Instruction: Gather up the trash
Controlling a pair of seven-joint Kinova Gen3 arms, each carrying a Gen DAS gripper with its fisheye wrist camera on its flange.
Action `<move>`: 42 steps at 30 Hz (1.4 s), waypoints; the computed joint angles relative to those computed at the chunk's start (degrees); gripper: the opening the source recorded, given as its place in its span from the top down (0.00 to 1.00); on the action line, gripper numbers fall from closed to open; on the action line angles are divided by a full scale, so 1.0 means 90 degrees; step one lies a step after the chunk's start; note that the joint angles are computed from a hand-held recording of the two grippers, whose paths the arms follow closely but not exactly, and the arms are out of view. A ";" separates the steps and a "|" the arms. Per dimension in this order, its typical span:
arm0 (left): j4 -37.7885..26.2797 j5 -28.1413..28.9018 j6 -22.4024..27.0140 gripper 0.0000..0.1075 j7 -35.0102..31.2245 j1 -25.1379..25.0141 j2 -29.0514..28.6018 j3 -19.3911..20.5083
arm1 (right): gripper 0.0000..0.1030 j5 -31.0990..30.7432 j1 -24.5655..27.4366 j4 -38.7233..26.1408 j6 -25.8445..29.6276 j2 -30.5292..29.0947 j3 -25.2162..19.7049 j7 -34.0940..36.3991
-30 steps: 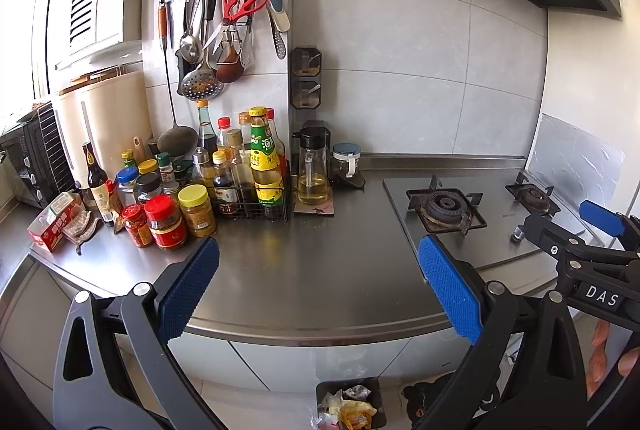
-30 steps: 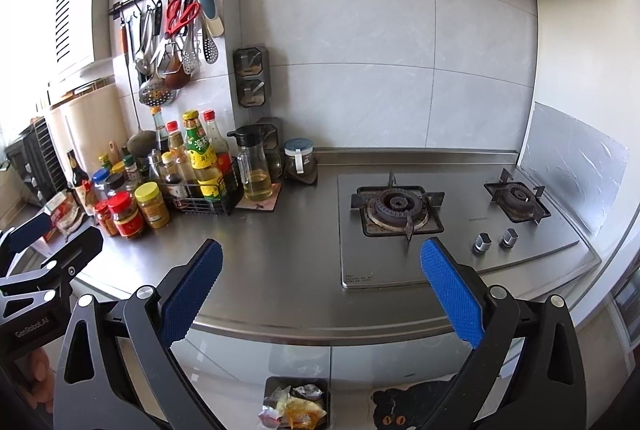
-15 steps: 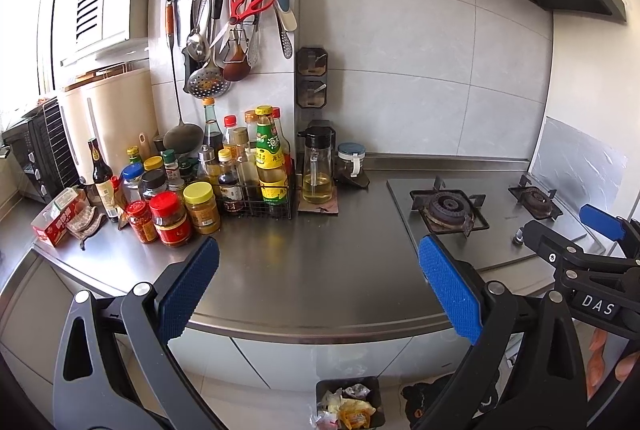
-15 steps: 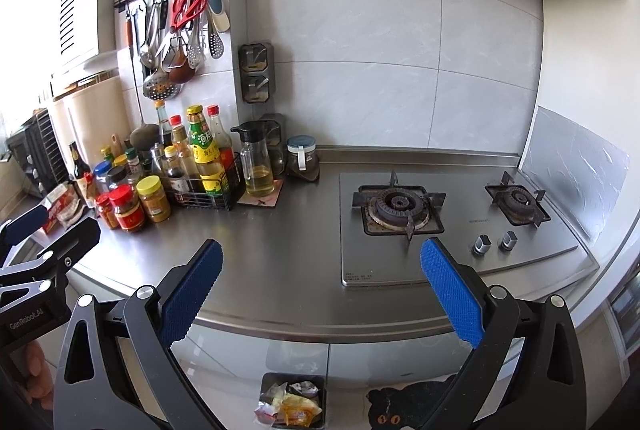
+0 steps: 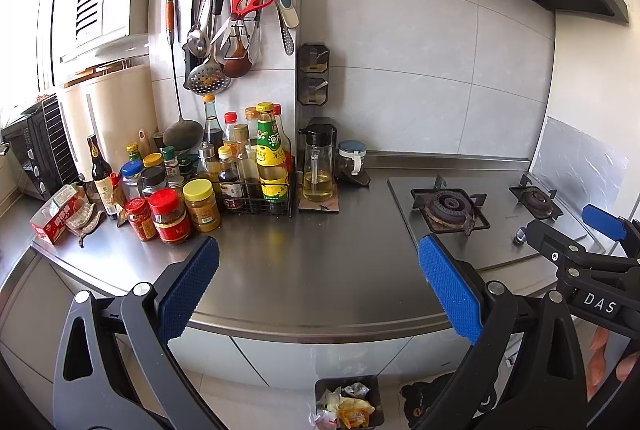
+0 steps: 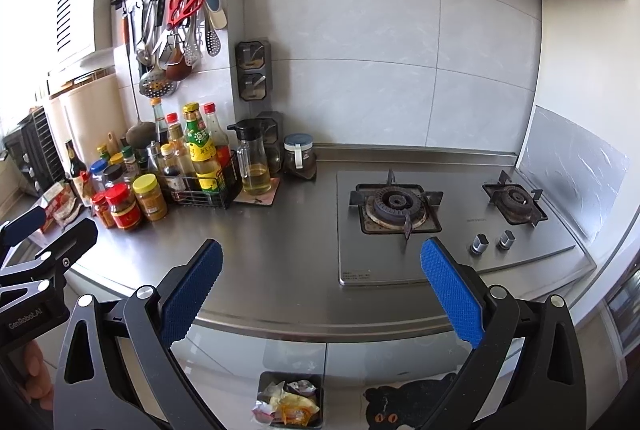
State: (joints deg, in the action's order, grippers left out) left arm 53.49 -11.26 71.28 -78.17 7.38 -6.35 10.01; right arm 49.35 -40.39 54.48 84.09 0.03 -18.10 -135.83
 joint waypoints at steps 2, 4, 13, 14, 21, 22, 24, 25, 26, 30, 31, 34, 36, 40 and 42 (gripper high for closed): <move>0.0000 0.0014 0.0004 0.12 0.0002 -0.0001 0.0010 -0.0013 | 0.03 0.0006 -0.0005 -0.0010 0.0021 0.0011 0.0000 -0.0009; 0.0004 0.0009 -0.0012 0.12 0.0006 0.0002 0.0034 -0.0013 | 0.03 -0.0018 -0.0001 -0.0024 0.0023 0.0023 0.0016 0.0000; -0.0021 0.0018 -0.0010 0.12 0.0004 0.0024 0.0066 -0.0046 | 0.03 -0.0043 -0.0014 -0.0046 0.0018 0.0052 0.0057 -0.0016; -0.0014 0.0016 -0.0015 0.12 -0.0004 0.0025 0.0067 -0.0048 | 0.03 -0.0055 -0.0015 -0.0049 0.0017 0.0054 0.0066 -0.0019; -0.0055 -0.0039 0.0046 0.12 0.0063 0.0035 0.0150 -0.0063 | 0.03 -0.0147 -0.0007 -0.0074 0.0027 0.0085 0.0125 0.0014; -0.0053 -0.0045 0.0039 0.12 0.0064 0.0042 0.0150 -0.0066 | 0.03 -0.0142 -0.0015 -0.0073 0.0038 0.0089 0.0126 0.0009; -0.0047 -0.0022 0.0021 0.12 0.0036 0.0050 0.0149 -0.0086 | 0.03 -0.0131 -0.0026 -0.0076 0.0049 0.0096 0.0134 0.0003; -0.0043 -0.0009 0.0011 0.12 0.0024 0.0052 0.0148 -0.0095 | 0.03 -0.0137 -0.0028 -0.0074 0.0047 0.0094 0.0140 -0.0002; -0.0033 0.0010 -0.0002 0.12 0.0010 0.0050 0.0143 -0.0109 | 0.03 -0.0142 -0.0026 -0.0068 0.0042 0.0090 0.0146 0.0004; -0.0036 0.0031 -0.0003 0.12 -0.0005 0.0046 0.0140 -0.0117 | 0.03 -0.0147 -0.0019 -0.0067 0.0046 0.0086 0.0155 0.0021; -0.0036 0.0031 -0.0003 0.12 -0.0006 0.0044 0.0140 -0.0116 | 0.03 -0.0150 -0.0015 -0.0071 0.0048 0.0087 0.0157 0.0026; -0.0056 0.0038 0.0010 0.12 -0.0008 0.0045 0.0147 -0.0110 | 0.03 -0.0143 -0.0004 -0.0065 0.0044 0.0083 0.0162 0.0017; -0.0063 0.0024 0.0019 0.12 0.0004 0.0051 0.0149 -0.0099 | 0.03 -0.0139 -0.0002 -0.0065 0.0055 0.0082 0.0159 0.0013; -0.0067 0.0034 0.0020 0.12 -0.0002 0.0052 0.0149 -0.0108 | 0.03 -0.0135 0.0008 -0.0061 0.0052 0.0073 0.0152 -0.0010; -0.0074 0.0041 0.0030 0.12 -0.0006 0.0051 0.0151 -0.0111 | 0.03 -0.0128 0.0011 -0.0051 0.0056 0.0064 0.0146 -0.0037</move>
State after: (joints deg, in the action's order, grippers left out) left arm 52.82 -10.89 71.55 -78.23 7.84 -4.99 9.01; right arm 48.20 -40.29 54.03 84.59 0.60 -16.79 -136.16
